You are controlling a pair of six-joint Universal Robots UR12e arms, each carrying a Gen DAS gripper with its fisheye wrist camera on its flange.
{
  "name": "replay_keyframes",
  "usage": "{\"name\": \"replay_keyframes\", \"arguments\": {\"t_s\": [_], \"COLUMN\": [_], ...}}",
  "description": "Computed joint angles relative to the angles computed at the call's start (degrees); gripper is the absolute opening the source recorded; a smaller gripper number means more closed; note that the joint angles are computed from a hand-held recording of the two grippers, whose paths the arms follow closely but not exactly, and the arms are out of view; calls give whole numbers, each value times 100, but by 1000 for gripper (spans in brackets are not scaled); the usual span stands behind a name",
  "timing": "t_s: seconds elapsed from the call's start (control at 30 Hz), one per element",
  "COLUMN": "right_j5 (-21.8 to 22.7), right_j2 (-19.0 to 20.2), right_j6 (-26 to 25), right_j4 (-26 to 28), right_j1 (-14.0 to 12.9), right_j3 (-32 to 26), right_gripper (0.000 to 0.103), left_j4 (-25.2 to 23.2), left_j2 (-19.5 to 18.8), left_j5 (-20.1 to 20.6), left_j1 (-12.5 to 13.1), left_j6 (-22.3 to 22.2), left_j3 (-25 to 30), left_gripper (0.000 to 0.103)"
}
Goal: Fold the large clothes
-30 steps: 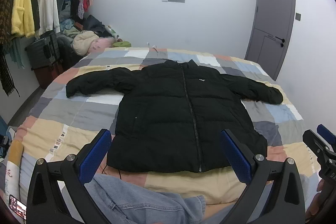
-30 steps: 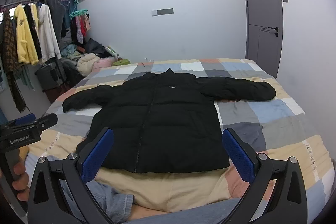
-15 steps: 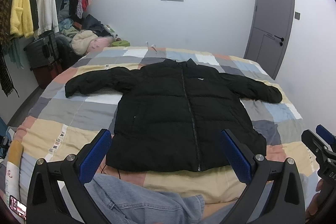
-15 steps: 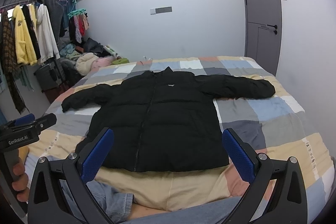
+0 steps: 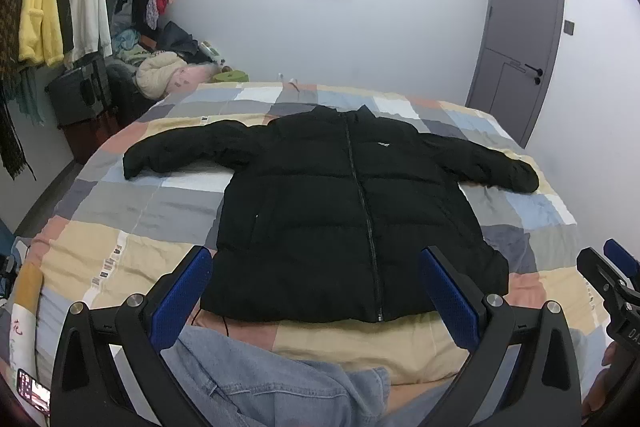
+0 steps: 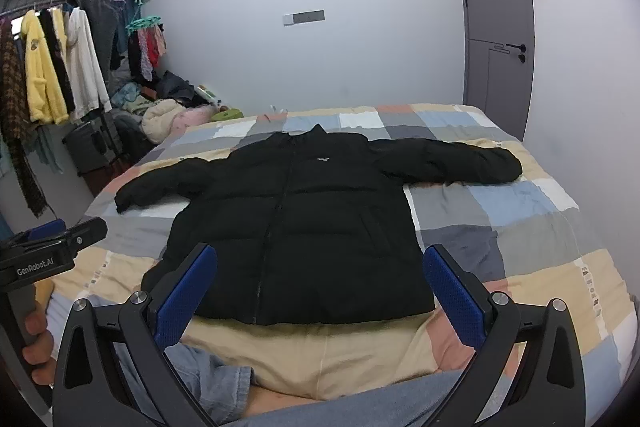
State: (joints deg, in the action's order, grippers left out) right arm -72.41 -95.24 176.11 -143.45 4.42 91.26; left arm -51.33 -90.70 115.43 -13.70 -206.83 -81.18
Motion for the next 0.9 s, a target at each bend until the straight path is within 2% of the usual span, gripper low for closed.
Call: {"name": "replay_keyframes", "arguments": {"t_s": [0.9], "right_j5": [26], "right_j2": [11], "right_j6": [2], "right_j4": [150], "right_j1": [-87], "right_j3": [-21], "right_gripper": [103], "left_j4": [-61], "left_j2": [-69], "left_j5": [-131], "left_j1": [-25], "left_j6": [25], "left_j3": [52], "left_gripper": [103]}}
